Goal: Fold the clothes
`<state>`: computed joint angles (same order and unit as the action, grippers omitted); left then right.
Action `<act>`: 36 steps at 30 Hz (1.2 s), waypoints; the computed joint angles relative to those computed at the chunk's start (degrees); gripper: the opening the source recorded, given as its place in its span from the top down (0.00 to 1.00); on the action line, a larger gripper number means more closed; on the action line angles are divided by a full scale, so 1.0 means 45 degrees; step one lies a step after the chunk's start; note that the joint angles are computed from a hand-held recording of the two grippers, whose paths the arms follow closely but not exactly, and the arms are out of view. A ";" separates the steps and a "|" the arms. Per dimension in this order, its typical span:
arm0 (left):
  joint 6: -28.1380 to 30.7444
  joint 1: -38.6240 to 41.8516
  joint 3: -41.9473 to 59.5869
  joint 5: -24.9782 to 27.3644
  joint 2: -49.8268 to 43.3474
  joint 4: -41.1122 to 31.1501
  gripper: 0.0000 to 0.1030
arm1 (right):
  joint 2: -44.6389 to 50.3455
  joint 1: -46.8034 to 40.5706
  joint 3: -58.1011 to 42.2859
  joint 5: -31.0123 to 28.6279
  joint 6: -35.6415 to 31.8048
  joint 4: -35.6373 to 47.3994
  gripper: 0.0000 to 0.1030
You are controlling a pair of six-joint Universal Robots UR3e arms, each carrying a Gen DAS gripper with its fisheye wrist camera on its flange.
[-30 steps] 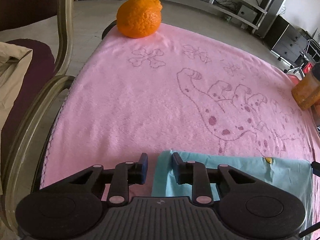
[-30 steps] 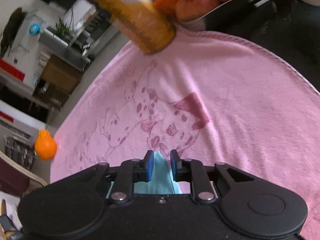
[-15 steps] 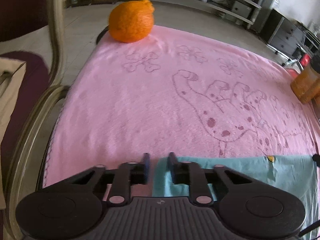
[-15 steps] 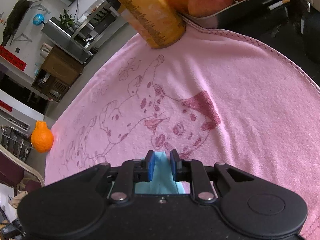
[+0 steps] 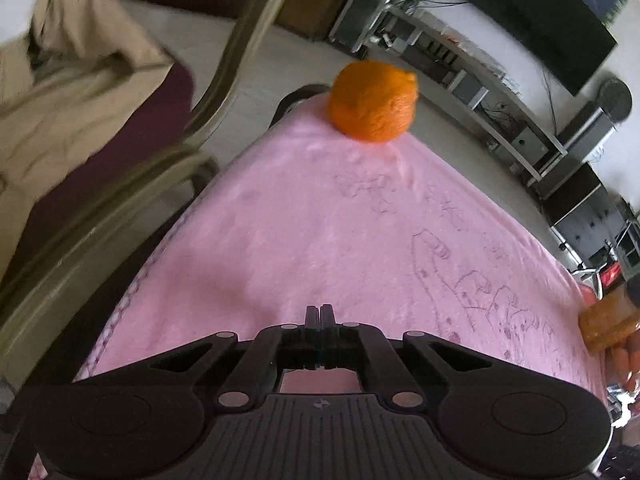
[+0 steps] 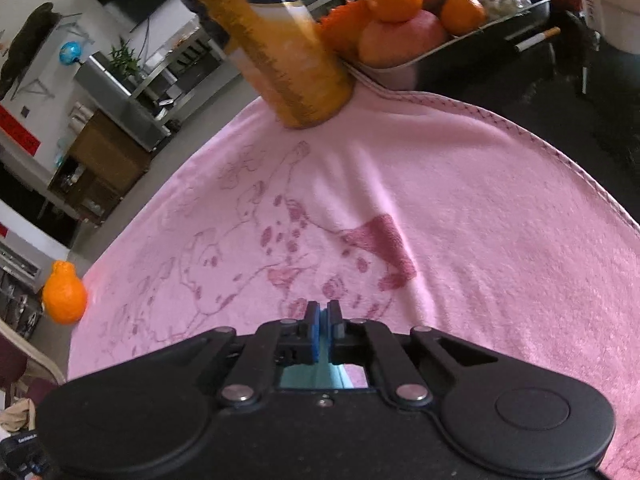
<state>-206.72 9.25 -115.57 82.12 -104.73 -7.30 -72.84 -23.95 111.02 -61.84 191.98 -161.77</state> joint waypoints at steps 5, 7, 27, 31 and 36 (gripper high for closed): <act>0.1637 -0.0381 0.0066 0.0355 0.1360 -0.1863 0.90 | -0.0367 -0.0055 -0.0011 -0.0093 0.0369 0.0399 0.89; 0.2463 -0.0656 -0.0361 0.0658 0.2394 -0.2355 0.89 | -0.1213 -0.0272 0.0164 0.0024 0.0107 0.0961 0.89; 0.1384 -0.7143 -0.4360 0.5379 0.6199 -0.2895 0.81 | -1.2911 -0.4623 0.4304 0.2941 -1.0254 1.5226 0.75; 0.0770 -0.7549 -0.3901 0.6625 0.4764 -0.2820 0.79 | -1.1335 -0.2458 0.5605 0.3438 -0.9888 1.1481 0.74; 0.0588 -0.7438 -0.5237 0.7786 0.6240 -0.3475 0.76 | -1.2784 -0.7103 0.6212 0.3709 -1.2737 1.6872 0.86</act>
<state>-204.08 -24.22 -139.14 117.16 -76.65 -22.93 -130.37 -55.91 138.97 -45.15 134.66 -85.84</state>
